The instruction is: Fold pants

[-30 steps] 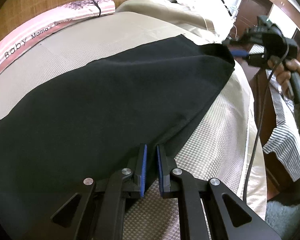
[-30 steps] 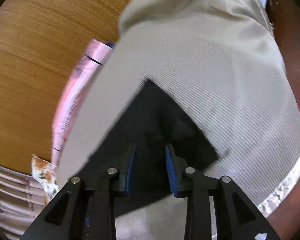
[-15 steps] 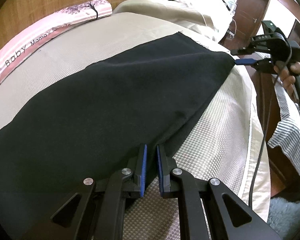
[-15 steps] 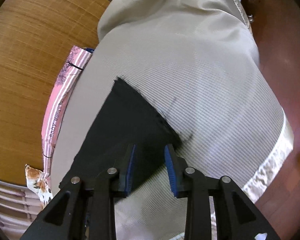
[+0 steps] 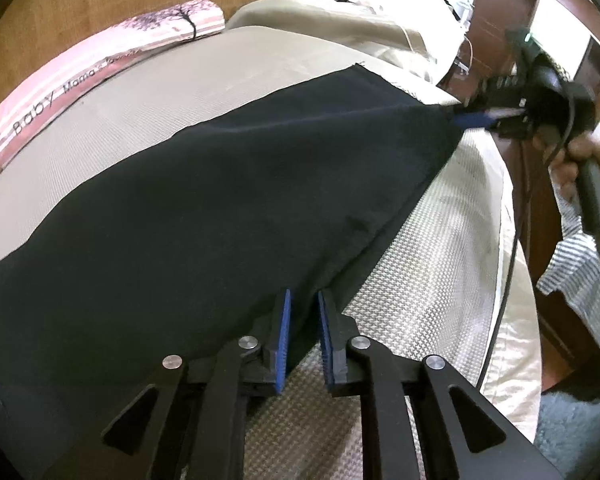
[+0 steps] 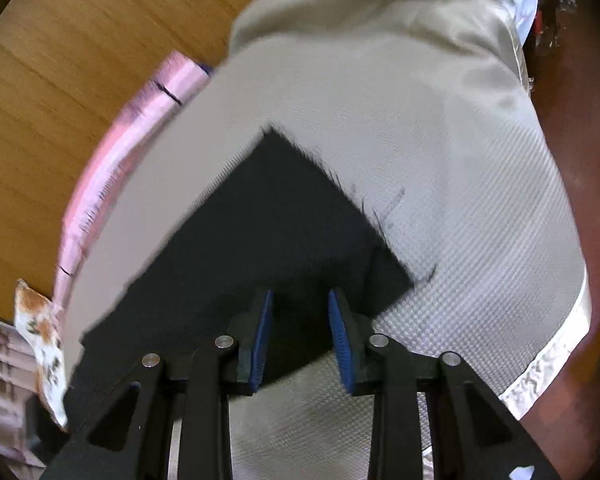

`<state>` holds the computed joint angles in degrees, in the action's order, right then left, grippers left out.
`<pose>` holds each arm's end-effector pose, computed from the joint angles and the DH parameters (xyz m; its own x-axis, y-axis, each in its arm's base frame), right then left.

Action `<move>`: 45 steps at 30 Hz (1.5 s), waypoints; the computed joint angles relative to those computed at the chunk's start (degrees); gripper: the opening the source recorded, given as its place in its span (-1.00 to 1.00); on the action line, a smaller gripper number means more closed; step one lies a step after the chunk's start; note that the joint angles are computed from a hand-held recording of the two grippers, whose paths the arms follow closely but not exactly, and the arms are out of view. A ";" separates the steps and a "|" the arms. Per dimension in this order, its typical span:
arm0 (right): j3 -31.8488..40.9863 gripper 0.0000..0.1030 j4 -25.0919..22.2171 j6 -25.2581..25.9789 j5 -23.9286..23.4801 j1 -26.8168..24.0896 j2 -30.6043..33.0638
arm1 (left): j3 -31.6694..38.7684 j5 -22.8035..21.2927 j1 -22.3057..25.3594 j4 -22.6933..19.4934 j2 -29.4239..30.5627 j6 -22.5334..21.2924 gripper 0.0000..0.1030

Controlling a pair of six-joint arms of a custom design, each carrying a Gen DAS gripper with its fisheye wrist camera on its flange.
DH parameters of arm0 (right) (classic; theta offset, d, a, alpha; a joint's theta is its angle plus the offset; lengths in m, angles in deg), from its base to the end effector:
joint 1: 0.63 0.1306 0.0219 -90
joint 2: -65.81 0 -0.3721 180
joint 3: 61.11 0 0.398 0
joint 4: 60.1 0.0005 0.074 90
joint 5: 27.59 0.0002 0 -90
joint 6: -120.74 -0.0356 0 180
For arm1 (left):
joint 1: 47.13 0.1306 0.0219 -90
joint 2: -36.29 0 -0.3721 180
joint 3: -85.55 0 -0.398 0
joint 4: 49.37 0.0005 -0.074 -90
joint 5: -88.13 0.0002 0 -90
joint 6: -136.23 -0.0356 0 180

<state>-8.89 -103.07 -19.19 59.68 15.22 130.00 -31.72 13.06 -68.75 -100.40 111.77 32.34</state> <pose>0.2998 0.0864 0.2932 -0.7358 0.5857 -0.3399 0.4100 0.7848 0.4647 0.3353 -0.1433 0.3056 -0.6987 0.5264 -0.4844 0.6485 0.7519 -0.1183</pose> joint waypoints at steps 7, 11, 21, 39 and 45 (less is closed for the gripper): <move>2.88 -0.56 -4.90 -0.36 4.41 -0.70 1.15 | 0.80 4.98 7.86 -2.40 -3.38 0.55 -0.17; 8.84 -0.56 -4.41 3.36 5.40 2.99 4.80 | 0.60 6.06 16.19 -0.48 -6.40 2.73 -0.08; 38.58 -0.46 -1.74 17.99 -11.24 16.34 35.19 | -1.18 -3.01 35.56 3.96 -6.45 4.83 -0.08; 101.84 -0.47 -34.68 36.06 -26.72 25.57 82.58 | -5.61 -1.42 44.77 5.06 -7.14 1.64 -0.08; 101.15 -0.81 -31.17 37.11 -22.33 26.31 81.65 | -5.17 1.73 46.44 4.27 -6.63 1.31 -0.08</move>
<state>92.26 -134.24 17.91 37.35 41.53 211.65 -36.89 14.79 -22.30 -96.14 105.13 33.65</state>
